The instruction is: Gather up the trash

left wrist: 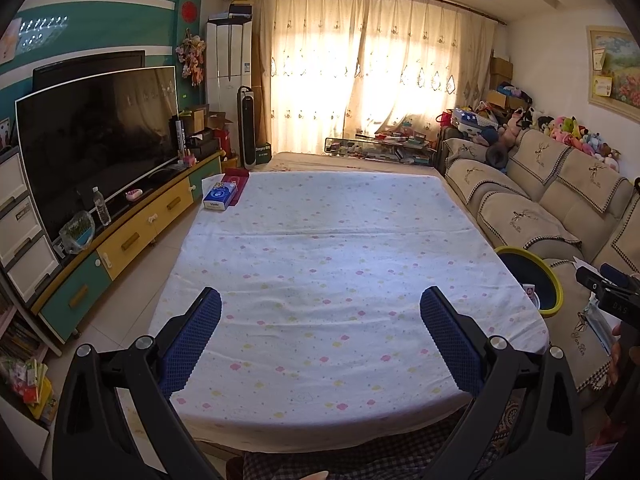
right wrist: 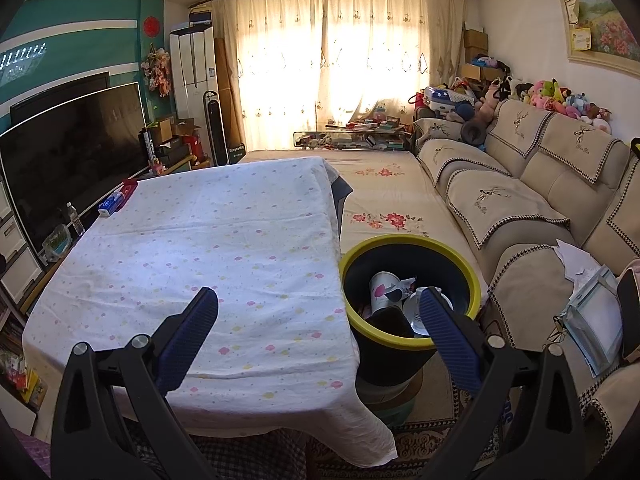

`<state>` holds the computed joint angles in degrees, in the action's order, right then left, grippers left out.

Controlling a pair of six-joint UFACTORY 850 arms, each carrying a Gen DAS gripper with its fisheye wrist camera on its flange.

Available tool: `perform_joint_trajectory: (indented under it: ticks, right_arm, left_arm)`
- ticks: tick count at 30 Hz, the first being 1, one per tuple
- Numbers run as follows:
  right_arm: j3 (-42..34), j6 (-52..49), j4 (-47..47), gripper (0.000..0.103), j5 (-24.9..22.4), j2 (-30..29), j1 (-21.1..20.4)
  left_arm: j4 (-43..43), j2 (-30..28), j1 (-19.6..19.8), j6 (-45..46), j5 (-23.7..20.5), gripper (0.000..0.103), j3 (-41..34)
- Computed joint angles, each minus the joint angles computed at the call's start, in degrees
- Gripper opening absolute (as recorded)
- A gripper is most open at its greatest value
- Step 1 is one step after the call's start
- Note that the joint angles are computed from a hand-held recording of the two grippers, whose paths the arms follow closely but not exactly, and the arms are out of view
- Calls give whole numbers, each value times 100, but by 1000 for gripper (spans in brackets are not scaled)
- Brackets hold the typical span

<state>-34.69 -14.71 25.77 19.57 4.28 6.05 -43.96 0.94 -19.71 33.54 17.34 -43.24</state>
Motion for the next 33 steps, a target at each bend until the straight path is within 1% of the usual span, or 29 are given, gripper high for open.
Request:
perform_joint_trajectory:
  ticks: [5, 12, 16, 19, 21, 23, 25, 26, 27, 28, 29, 30, 32, 33]
  right_arm:
    - [1, 88, -103, 96, 5, -35, -11]
    - [13, 261, -293, 96, 34, -77, -31]
    - [2, 280, -328, 96, 2, -99, -32]
    - [-22, 406, -460, 96, -45, -127, -35]
    - [-76, 692, -757, 96, -108, -182, -63]
    - [-148, 1039, -1104, 96, -146, -263, -82]
    - [-278, 1465, -1533, 96, -189, -408, -92]
    - [-393, 1673, -1747, 96, -246, -521, -101]
    - [-505, 1795, -1871, 96, -285, -631, -92]
    - [-624, 1979, -2082, 96, -294, -756, -85]
    - [-767, 2130, -2254, 96, -320, -905, -66]
    - [-966, 2087, -2212, 96, -405, -1100, -21]
    - [-1356, 2027, -2208, 96, -463, -1487, 72]
    - [-1564, 1878, -2064, 96, -534, -1679, 113]
  left_arm:
    - [51, -28, 1, -68, -5, 98, -10]
    - [275, -112, 45, -313, -118, 98, -53]
    - [646, -195, 97, -688, -233, 98, -111]
    - [750, -302, 97, -738, -161, 98, -163]
    - [1193, -425, 189, -1181, -327, 98, -273]
    - [1773, -612, 295, -1780, -504, 98, -433]
    - [1697, -838, 384, -1733, -663, 98, -649]
    - [1871, -1006, 460, -1933, -781, 98, -815]
    - [2221, -1156, 533, -2287, -845, 98, -953]
    - [2332, -1350, 605, -2400, -881, 98, -1135]
    - [2203, -1543, 667, -2274, -891, 98, -1312]
    - [2109, -1745, 732, -2170, -919, 98, -1498]
    - [2300, -2199, 880, -2330, -1042, 98, -1934]
    - [2105, -2430, 943, -2130, -1132, 98, -2170]
